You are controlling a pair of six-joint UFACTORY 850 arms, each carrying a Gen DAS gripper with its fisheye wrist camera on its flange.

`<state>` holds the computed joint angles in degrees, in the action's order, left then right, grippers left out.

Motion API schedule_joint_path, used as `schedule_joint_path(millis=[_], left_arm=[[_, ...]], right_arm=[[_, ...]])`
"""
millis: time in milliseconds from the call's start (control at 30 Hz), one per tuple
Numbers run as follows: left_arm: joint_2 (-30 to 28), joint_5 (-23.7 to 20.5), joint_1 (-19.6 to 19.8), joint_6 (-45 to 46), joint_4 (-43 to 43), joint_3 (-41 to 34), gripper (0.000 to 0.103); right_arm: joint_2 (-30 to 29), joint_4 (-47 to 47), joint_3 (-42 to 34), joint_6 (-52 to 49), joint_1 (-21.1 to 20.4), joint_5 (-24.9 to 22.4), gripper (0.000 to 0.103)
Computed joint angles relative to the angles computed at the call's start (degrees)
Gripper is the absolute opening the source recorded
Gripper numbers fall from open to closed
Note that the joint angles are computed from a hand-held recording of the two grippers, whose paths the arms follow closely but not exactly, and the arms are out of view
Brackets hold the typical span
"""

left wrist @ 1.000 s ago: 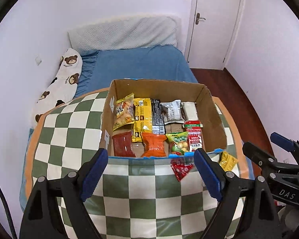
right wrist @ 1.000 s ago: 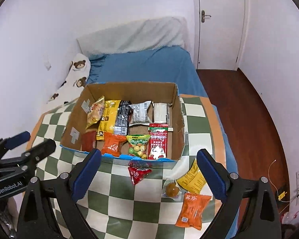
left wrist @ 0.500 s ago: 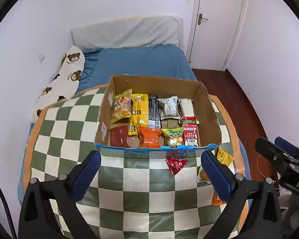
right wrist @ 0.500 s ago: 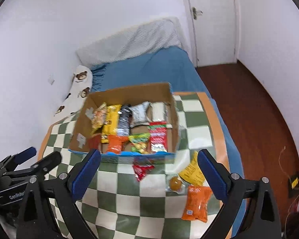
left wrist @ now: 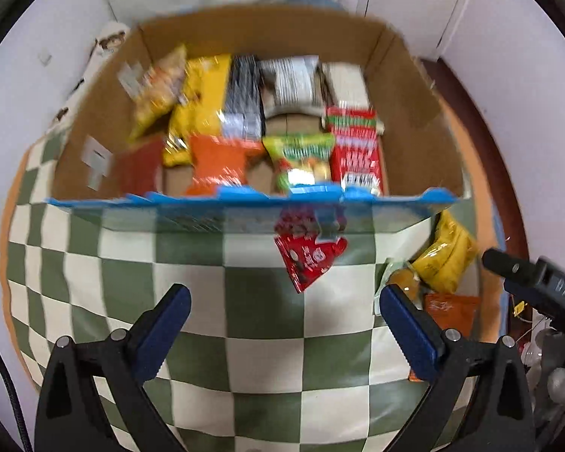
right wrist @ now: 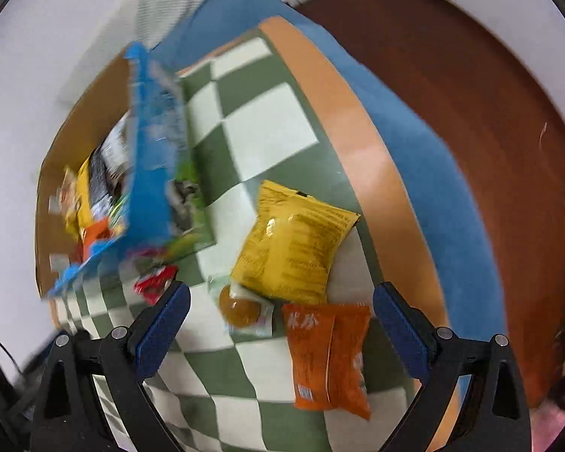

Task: Organize snacks
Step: 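Grasp the small red packet with the left tool while the right tool grasps the yellow packet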

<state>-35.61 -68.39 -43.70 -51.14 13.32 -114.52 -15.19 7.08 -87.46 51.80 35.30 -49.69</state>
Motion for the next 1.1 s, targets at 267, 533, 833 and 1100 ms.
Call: schedule_joint_path(millis=[267,533,833,1100], left_arm=[[-8.8,-2.8,1.4,3.8,-2.0,-7.5,0.102],[-13.7,-5.5,1.4,7.8,-3.9,-11.9,0.045],[-0.5,2.9,1.6,6.3,-6.9,8.3,0.041],[12.5,8.3,2.5,6.0,-13.4,26.7,0.041]], right_arm=[[-4.8,0.9,-1.7,-1.8,-1.0,1.5,0.099],[-7.8,0.8,-3.0,-2.8,-1.3,1.4,0.073],[-6.6,-0.5,-3.9,-5.9,0.7,0.1,0.057],[-3.5,4.3,-3.7,-13.3,4.6,-1.8,0.055]])
